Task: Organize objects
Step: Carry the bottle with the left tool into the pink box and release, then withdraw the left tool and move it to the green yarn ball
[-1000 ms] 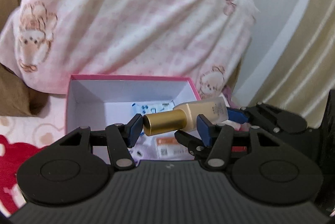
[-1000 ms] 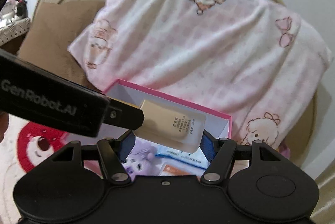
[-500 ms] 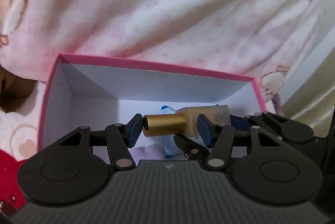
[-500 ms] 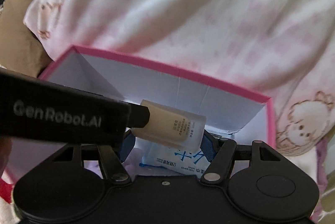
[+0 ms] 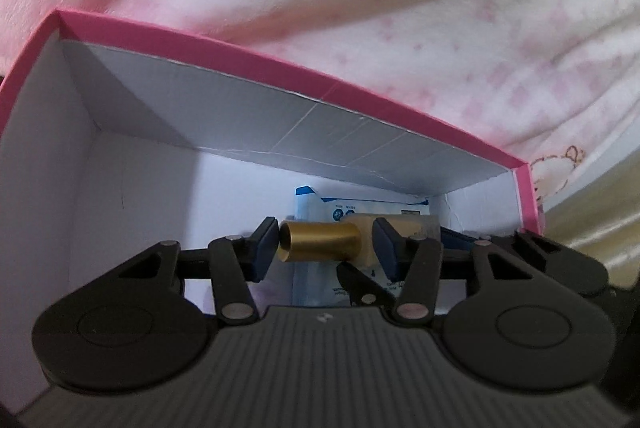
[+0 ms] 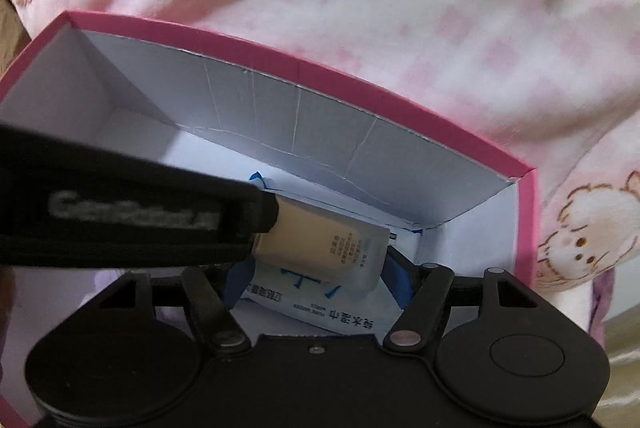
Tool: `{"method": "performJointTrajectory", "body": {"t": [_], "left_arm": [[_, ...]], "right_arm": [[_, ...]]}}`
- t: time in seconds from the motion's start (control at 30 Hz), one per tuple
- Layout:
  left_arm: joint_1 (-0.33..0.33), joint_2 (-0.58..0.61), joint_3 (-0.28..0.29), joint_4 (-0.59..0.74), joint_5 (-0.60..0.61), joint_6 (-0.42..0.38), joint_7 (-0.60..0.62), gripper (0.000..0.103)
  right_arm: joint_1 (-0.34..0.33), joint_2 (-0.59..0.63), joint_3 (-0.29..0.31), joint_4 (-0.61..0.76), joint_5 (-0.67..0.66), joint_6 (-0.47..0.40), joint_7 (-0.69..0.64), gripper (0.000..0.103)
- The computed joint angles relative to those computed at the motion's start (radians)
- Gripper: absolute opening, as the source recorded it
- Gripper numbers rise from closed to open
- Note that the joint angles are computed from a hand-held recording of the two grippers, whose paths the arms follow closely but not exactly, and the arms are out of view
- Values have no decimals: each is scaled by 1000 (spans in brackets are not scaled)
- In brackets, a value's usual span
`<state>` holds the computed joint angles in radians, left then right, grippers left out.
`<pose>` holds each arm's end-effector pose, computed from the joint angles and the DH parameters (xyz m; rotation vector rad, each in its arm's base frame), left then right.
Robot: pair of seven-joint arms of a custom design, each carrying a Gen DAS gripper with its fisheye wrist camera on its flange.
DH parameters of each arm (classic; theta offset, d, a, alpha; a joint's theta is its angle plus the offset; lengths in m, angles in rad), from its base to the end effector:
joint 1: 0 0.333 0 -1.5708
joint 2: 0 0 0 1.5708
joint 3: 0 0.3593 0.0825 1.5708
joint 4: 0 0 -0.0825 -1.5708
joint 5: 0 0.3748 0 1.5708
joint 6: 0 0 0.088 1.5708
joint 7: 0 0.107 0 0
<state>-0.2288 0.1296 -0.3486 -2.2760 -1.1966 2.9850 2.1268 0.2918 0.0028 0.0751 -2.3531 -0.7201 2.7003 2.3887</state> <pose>0.4899 -0.2365 0.3862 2.0727 -2.0209 1.0696 0.4773 0.2074 0.4085 -2.1460 1.8375 -0.6719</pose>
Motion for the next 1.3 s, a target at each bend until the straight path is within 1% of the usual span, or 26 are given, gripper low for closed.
{"method": "performJointTrajectory", "body": {"t": [0.07, 0.1, 0.13, 0.17, 0.2, 0.23, 0.3, 0.33, 0.4, 0.43, 0.5, 0.53, 0.57, 0.6, 0.63, 0.7, 0.77, 0.83, 0.9, 0.93, 0.97, 1.0, 1.13, 1.3], "left_arm": [[-2, 5, 1, 2, 6, 1, -29, 51], [0, 7, -1, 3, 7, 1, -23, 51], [-2, 8, 0, 2, 24, 1, -30, 50], [-3, 7, -2, 0, 33, 5, -38, 50], [-4, 5, -4, -2, 39, 12, -44, 50], [-5, 7, -7, -2, 43, 26, -50, 49], [-6, 13, -17, 3, 46, 58, -57, 48], [-8, 16, -22, 3, 58, 78, -64, 47], [-13, 18, -22, -3, 132, 95, -127, 47], [-2, 18, -33, -4, 139, 96, -134, 48], [23, 12, -53, -7, 127, 81, -135, 47], [34, 5, -58, -9, 112, 65, -127, 50], [47, -7, -67, -11, 62, 45, -80, 51], [45, -23, -60, -18, 40, 35, -59, 52], [33, -42, -44, -32, 54, 29, -71, 52], [9, -94, -9, -70, 122, 6, -111, 54], [-12, -159, 21, -117, 231, -17, -173, 56], [-22, -236, 42, -164, 348, -55, -236, 58], [-30, -327, 70, -206, 412, -118, -254, 60], [-37, -367, 80, -220, 438, -146, -266, 61], [-37, -421, 89, -237, 477, -184, -289, 61], [-38, -480, 109, -255, 510, -229, -294, 61], [-60, -649, 166, -281, 626, -387, -330, 63], [-82, -833, 197, -302, 784, -541, -404, 66]], "right_arm": [[5, -7, 5, -2, -21, -20, 5, 72], [7, -12, 8, -7, -41, -26, 9, 71], [10, -17, 13, -10, -59, -44, 2, 67], [13, -23, 19, -14, -101, -65, 11, 66], [13, -30, 23, -23, -147, -63, 41, 66], [12, -33, 25, -30, -173, -60, 61, 63], [7, -38, 24, -37, -183, -53, 73, 59], [2, -43, 21, -41, -178, -42, 79, 55], [-6, -53, 23, -47, -190, -35, 93, 53], [-8, -57, 26, -51, -190, -36, 89, 53], [-11, -79, 32, -68, -192, -24, 82, 59], [-15, -100, 37, -82, -206, -11, 99, 68], [-20, -120, 42, -97, -203, 1, 106, 70], [-26, -147, 46, -116, -185, 17, 107, 70], [-32, -169, 51, -132, -158, 29, 101, 70], [-42, -220, 58, -171, -86, 59, 81, 70], [-34, -274, 51, -212, 21, 85, 36, 70], [-15, -334, 45, -246, 121, 87, -12, 70], [7, -410, 45, -286, 200, 76, -57, 71], [21, -436, 15, -293, 245, 77, -113, 71], [36, -473, 16, -302, 285, 62, -136, 71], [46, -493, 18, -290, 321, 39, -159, 71], [58, -577, 76, -265, 420, -32, -191, 71], [69, -694, 133, -248, 531, -129, -233, 73]]}}
